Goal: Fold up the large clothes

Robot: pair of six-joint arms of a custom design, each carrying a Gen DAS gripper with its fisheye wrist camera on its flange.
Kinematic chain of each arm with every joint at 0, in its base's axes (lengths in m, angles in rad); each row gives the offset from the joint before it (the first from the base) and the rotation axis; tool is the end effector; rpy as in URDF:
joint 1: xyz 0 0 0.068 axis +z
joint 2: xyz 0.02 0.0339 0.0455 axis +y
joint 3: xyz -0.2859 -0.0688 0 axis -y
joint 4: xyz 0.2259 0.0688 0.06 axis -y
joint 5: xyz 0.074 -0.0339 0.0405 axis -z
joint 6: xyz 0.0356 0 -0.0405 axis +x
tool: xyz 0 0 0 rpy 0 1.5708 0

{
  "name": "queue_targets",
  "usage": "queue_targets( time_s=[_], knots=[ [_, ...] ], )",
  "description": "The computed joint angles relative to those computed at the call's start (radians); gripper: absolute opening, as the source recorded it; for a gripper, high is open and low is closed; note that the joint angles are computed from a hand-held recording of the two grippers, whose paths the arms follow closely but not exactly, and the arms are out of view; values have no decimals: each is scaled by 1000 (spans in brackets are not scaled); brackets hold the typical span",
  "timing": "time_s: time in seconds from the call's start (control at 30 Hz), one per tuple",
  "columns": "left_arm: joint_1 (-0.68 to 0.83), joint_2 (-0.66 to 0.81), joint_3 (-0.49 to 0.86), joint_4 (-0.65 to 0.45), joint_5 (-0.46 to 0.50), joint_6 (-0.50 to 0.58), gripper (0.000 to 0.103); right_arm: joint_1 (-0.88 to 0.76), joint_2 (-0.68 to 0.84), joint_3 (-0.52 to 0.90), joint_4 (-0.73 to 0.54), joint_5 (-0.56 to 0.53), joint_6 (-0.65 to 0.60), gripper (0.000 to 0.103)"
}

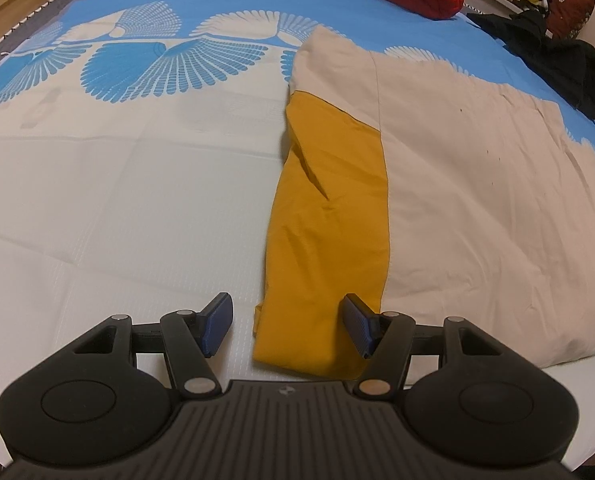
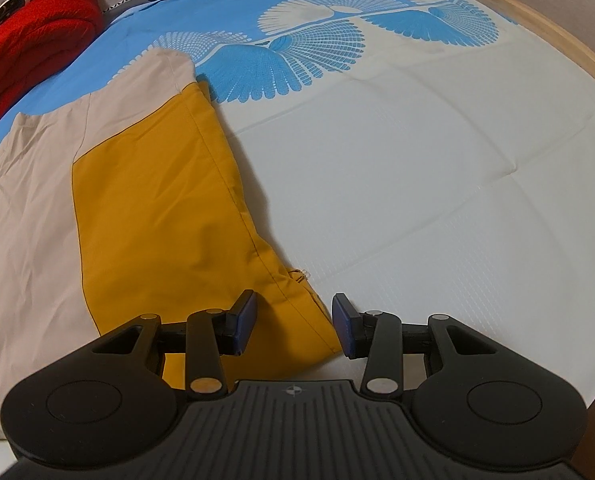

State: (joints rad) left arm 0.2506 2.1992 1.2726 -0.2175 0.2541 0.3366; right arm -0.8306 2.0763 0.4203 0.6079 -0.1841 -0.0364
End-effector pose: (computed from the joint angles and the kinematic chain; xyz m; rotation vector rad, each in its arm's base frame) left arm 0.4058 0.0946 0.1015 0.1877 2.6519 -0.1583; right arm 0.1757 -0.1827 0.0390 0.9432 2.4144 -0.0740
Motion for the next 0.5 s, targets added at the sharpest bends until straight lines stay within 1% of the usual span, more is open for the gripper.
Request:
queue_targets(
  time_s=[0.13, 0.17, 0.23, 0.27, 0.3, 0.37, 0.4, 0.5],
  knots=[
    [-2, 5, 5, -2, -2, 0, 66, 2, 2, -6, 10, 3, -1, 41],
    [-2, 5, 4, 0, -2, 0, 66, 3, 2, -7, 12, 5, -3, 38],
    [-1, 5, 4, 0, -1, 2, 66, 7, 3, -10, 17, 13, -5, 32],
    [-1, 6, 5, 0, -2, 2, 66, 7, 4, -10, 18, 16, -5, 24],
    [-1, 8, 7, -2, -1, 2, 66, 7, 4, -11, 19, 18, -7, 13],
    [-2, 11, 11, -7, -3, 4, 66, 8, 4, -16, 30, 28, -14, 4],
    [-2, 14, 15, -11, -4, 6, 66, 8, 1, -21, 40, 34, -17, 0],
    [-5, 16, 17, -12, -7, 9, 66, -6, -1, -22, 41, 25, -23, 0]
  ],
)
